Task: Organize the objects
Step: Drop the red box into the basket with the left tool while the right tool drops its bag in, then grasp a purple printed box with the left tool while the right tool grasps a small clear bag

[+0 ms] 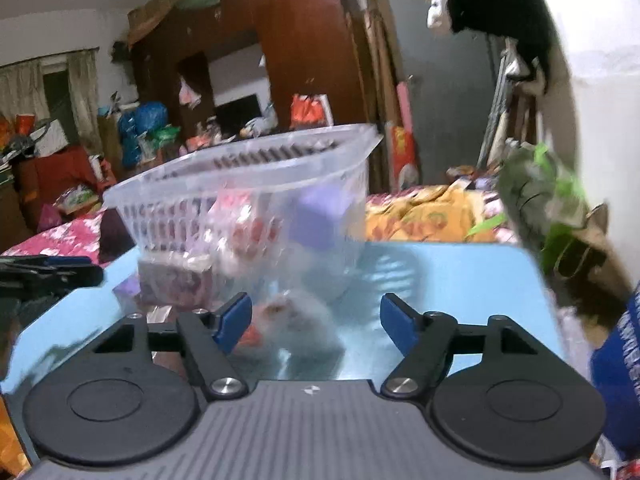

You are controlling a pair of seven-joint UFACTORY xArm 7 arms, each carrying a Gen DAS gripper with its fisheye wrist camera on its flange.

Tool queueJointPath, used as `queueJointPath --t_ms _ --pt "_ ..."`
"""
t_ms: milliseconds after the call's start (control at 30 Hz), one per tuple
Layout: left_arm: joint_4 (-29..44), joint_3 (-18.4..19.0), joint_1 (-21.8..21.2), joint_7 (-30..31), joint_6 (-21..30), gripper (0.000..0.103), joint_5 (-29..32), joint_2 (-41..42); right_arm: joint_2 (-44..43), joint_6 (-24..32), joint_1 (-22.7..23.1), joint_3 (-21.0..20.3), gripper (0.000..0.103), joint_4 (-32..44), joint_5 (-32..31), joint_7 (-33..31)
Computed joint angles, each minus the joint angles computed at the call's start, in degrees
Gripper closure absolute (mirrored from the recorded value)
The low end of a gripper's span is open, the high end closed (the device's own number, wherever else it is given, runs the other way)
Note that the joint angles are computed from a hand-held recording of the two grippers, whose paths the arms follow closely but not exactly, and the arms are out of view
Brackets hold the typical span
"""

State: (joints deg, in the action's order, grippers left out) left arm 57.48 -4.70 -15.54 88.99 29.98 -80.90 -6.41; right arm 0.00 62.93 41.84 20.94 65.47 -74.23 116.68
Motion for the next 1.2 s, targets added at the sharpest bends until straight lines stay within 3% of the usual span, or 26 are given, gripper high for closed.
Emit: queueJointPath --t_ms 100,367,833,967,1200 --pt "0.48 -0.7 -0.36 0.04 -3.38 0.011 -0.52 1.28 1.41 -1.98 -0.44 -0.8 0.031 1.51 -0.56 -1.33" --pt "0.88 -1.61 -0.66 -1.5 -5.5 0.011 0.42 2.87 3.07 -0.2 1.43 -1.53 0.057 2.18 1.14 -2.24" --pt "1.69 -2.79 -1.29 -4.21 -9.03 0.013 1.57 5.21 1.89 3.23 3.16 -0.12 0.063 0.38 -0.44 3.49" --pt "2.55 -3.37 -1.46 -7.52 -9.58 0.013 4.9 6.19 2.43 3.5 3.17 -0.18 0.063 1.06 0.05 2.67" --pt "4.19 -2.52 0.58 -12.88 -3.12 0.015 7.0 7.75 2.65 2.86 3.24 -0.68 0.063 1.14 0.18 2.31"
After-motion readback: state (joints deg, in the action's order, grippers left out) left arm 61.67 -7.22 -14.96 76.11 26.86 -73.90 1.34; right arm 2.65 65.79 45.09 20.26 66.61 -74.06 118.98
